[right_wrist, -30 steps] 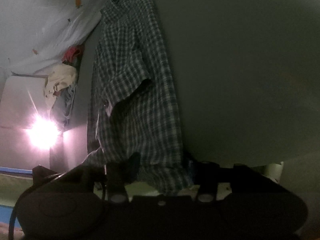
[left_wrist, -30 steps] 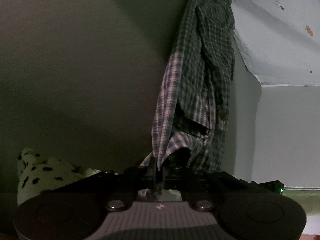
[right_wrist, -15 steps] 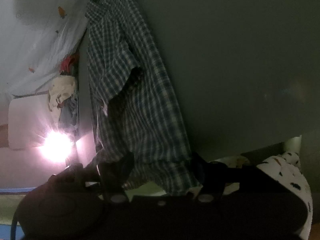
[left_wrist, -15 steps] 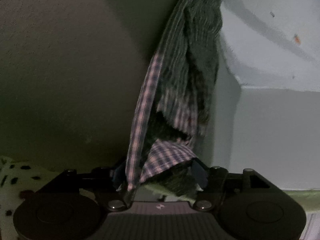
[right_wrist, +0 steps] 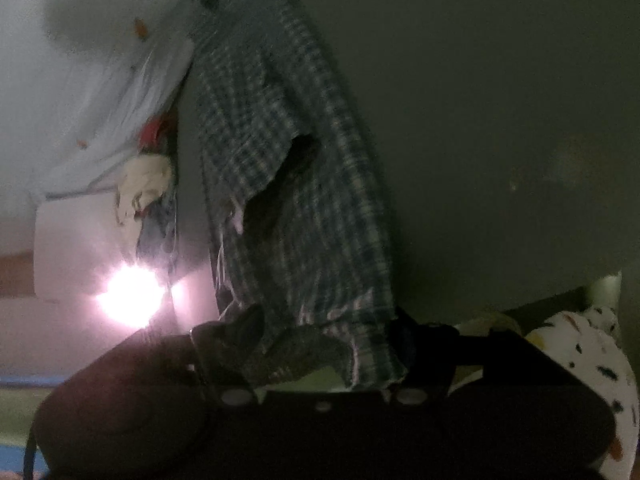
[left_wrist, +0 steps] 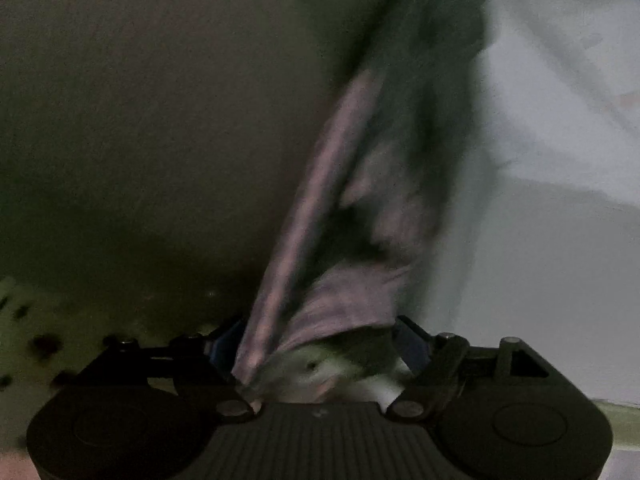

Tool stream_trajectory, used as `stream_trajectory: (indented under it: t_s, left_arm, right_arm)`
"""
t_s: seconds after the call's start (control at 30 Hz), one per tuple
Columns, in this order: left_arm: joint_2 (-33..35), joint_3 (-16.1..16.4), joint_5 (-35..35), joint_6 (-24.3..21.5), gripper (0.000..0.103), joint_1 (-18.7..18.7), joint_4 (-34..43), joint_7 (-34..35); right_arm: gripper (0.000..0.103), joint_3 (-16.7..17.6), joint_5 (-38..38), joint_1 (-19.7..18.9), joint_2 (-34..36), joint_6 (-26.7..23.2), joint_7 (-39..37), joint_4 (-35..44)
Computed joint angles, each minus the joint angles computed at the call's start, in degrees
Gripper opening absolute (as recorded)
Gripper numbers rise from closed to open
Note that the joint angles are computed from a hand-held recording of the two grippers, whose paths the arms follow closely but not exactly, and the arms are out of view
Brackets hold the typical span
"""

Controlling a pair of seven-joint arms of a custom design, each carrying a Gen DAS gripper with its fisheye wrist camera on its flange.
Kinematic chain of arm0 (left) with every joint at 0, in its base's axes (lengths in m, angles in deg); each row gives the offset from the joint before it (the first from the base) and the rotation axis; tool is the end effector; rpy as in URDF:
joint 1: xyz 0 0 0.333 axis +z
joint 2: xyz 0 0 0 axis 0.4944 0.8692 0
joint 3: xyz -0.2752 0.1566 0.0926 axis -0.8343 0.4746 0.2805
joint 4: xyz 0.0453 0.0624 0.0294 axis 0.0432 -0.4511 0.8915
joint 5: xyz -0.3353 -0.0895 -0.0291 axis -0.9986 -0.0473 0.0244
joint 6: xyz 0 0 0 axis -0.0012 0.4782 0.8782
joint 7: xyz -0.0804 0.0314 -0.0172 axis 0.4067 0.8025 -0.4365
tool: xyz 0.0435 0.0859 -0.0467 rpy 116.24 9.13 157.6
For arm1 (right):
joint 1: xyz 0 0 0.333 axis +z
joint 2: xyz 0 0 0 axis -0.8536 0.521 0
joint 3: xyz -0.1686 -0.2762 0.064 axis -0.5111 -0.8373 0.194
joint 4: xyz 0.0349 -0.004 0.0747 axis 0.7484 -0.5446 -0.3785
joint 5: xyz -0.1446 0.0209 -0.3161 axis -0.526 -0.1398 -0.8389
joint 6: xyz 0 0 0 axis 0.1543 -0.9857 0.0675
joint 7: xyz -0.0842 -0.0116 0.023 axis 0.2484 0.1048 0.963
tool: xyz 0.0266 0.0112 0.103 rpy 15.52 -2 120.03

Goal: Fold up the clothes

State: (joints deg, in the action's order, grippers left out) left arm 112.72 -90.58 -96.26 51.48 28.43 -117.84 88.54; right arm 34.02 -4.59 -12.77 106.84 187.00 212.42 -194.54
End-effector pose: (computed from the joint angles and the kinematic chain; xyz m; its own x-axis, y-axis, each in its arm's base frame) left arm 0.6364 -0.2543 0.3601 0.0949 -0.6692 0.7370 -0.9685 0.1091 0.2238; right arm 0.4090 0.4384 0.3485 -0.4932 -0.3526 -0.7953 -0.6006 0.7994 0.0181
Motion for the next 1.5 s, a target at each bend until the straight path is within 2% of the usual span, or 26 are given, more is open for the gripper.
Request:
stream_trajectory:
  t_s: [0.07,0.13,0.2,0.37,0.5,0.73,0.9,1.0,1.03,1.07,1.1,1.2,1.23,1.27,1.4,1.5]
  left_arm:
    - [0.35,1.38,4.19,-0.66,0.072,-2.11,0.73,-2.21]
    - [-0.43,0.15,0.72,2.59,0.072,-0.87,-1.70,-1.73]
    - [-1.40,-0.89,-2.38,4.84,0.073,0.32,-3.34,-0.24]
    - [-3.69,-0.77,-1.29,4.42,0.077,0.46,-3.96,5.00]
    - [-5.46,-0.05,-0.07,4.22,0.079,0.28,-4.46,8.63]
    - [-7.64,1.18,-0.50,7.35,0.080,0.99,-6.52,13.01]
    - [-7.17,2.03,4.51,5.17,0.078,-1.28,-6.15,11.53]
    - [-6.43,2.03,6.35,6.47,0.076,-2.90,-5.97,10.33]
    - [-6.01,2.00,6.47,6.78,0.075,-3.12,-5.65,9.46]
    - [-5.58,1.95,6.62,7.09,0.072,-3.32,-5.32,8.57]
    - [-5.39,2.02,6.71,7.54,0.069,-3.43,-5.30,7.39]
    - [-5.91,2.52,7.81,9.08,0.045,-3.64,-6.33,3.99]
    - [-6.46,2.63,8.40,9.19,0.024,-3.52,-6.99,3.39]
    - [-7.40,2.00,7.16,10.09,0.002,-2.66,-8.54,4.02]
    - [-12.25,-0.95,-4.12,16.27,0.002,1.00,-16.15,9.72]
    - [-15.26,-1.80,-14.33,21.13,0.002,1.84,-20.05,14.34]
  right_arm:
    - [0.068,-1.89,0.26,1.22,-0.46,-2.68,-2.13,0.57]
    - [0.068,-2.87,0.20,1.79,-0.81,-4.11,-3.28,0.66]
    - [0.068,-1.16,-1.23,0.15,-1.34,-3.45,-2.79,-0.65]
    - [0.069,5.55,-7.71,-6.37,-2.39,1.59,2.60,-6.14]
    - [0.069,7.68,-13.00,-9.24,-2.33,4.89,7.77,-8.87]
    - [0.069,6.47,-16.37,-9.01,-2.99,3.92,9.54,-9.69]
    - [0.071,6.05,-18.32,-9.17,-2.93,2.67,9.81,-9.68]
    - [0.068,1.21,-15.30,-4.59,-4.13,-3.75,4.37,-7.46]
    - [0.063,-0.84,-14.19,-2.66,-4.41,-6.03,2.43,-6.59]
    - [0.056,-1.84,-13.73,-1.80,-4.61,-7.76,0.89,-6.00]
    - [0.052,-0.84,-14.38,-2.84,-4.62,-7.99,0.22,-6.02]
    - [0.018,3.80,-16.81,-7.38,-4.15,-5.76,-0.14,-6.75]
    - [0.008,3.84,-17.19,-7.45,-4.29,-5.23,-0.64,-7.00]
    - [0.006,4.48,-18.23,-8.15,-4.51,-4.26,-1.20,-7.48]
    - [0.004,6.88,-23.04,-11.15,-5.77,-0.19,-2.33,-9.55]
    - [0.003,7.92,-27.08,-13.18,-7.28,3.34,-2.25,-11.54]
